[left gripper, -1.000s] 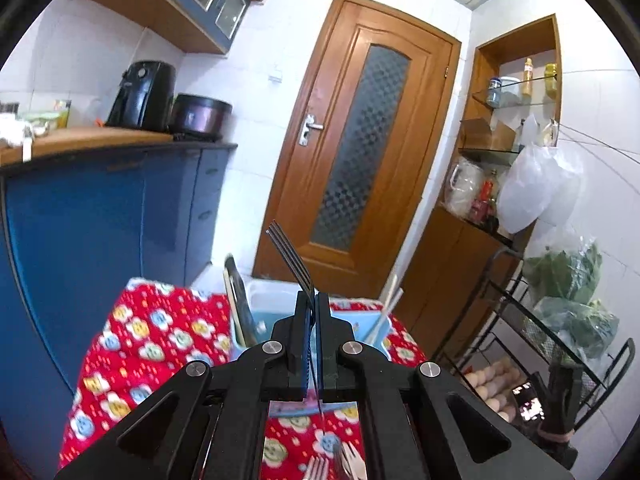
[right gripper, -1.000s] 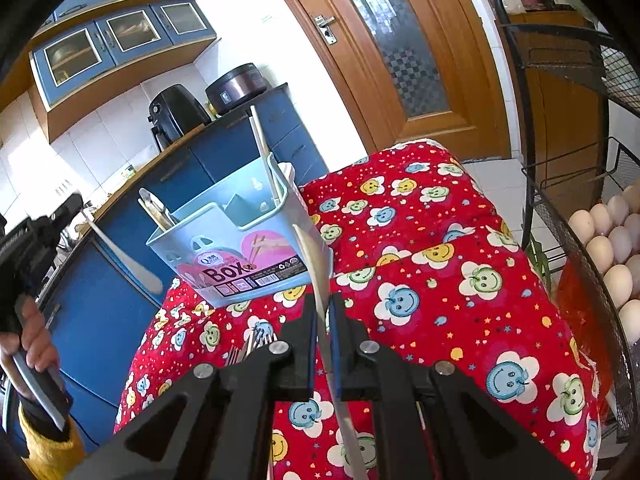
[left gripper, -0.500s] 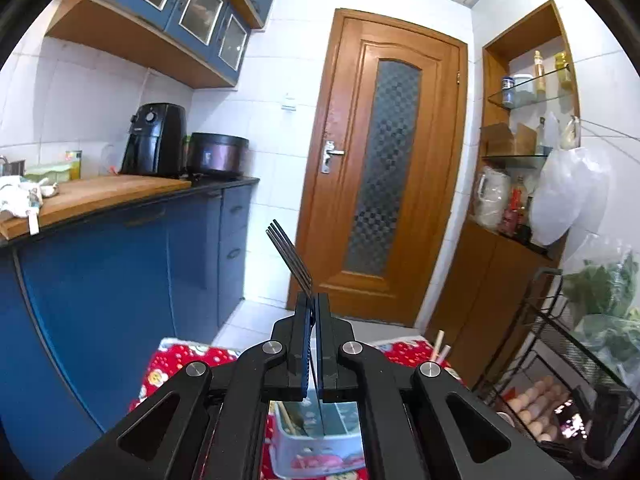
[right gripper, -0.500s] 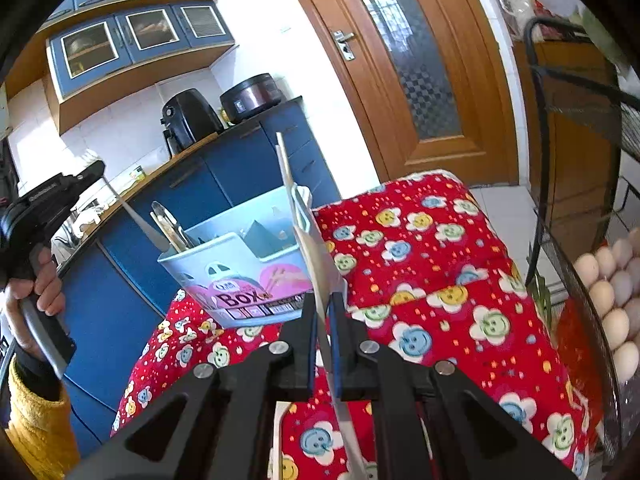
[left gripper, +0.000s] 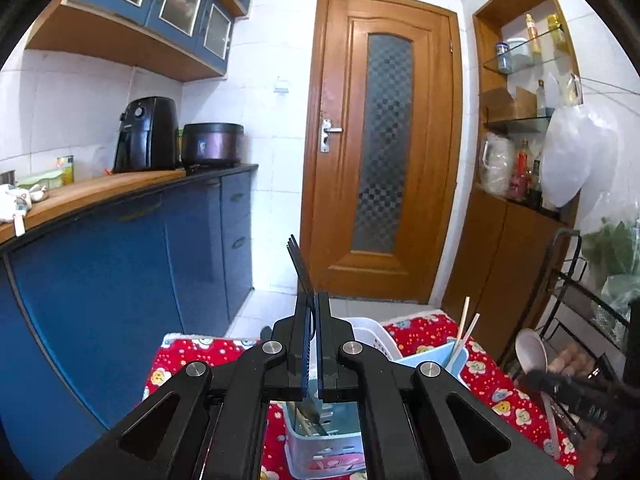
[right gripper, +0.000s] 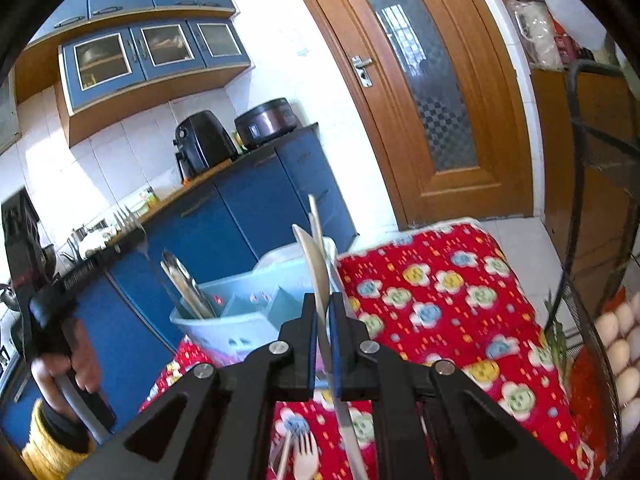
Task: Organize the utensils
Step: 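Lift the wooden spoon and steel fork and carry both over the box, then open both tools to drop the spoon and fork into the box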
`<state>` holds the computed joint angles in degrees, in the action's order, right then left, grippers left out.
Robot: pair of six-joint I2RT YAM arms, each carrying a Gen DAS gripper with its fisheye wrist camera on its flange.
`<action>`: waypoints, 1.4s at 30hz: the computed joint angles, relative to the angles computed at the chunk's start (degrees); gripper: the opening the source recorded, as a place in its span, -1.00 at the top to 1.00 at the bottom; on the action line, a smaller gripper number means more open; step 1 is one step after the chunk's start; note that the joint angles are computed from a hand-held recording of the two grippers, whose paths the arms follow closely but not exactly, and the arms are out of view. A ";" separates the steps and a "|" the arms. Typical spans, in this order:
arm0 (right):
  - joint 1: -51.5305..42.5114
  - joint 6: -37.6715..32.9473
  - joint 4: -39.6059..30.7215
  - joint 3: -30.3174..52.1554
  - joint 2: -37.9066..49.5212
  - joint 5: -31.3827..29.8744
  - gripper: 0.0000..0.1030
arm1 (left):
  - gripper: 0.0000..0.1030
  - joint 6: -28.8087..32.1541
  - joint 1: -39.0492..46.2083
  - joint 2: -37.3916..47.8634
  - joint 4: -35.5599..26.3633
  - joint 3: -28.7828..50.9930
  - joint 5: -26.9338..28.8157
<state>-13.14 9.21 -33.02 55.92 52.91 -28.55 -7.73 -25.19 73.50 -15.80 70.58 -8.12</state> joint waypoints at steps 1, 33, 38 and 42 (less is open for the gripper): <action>0.83 0.86 1.15 0.37 0.65 0.29 0.86 | 0.97 -0.19 -0.13 0.08 0.17 -0.25 0.07; 16.20 9.10 41.17 -2.81 18.61 11.89 0.86 | 0.97 -5.48 3.55 3.03 6.02 -7.18 9.39; 17.75 7.00 42.89 -4.60 18.87 13.99 0.86 | 0.97 -5.88 4.00 3.41 6.51 -7.60 10.27; 17.51 7.40 42.80 -4.66 19.39 13.79 0.86 | 0.97 -6.38 4.06 3.28 6.35 -7.84 10.31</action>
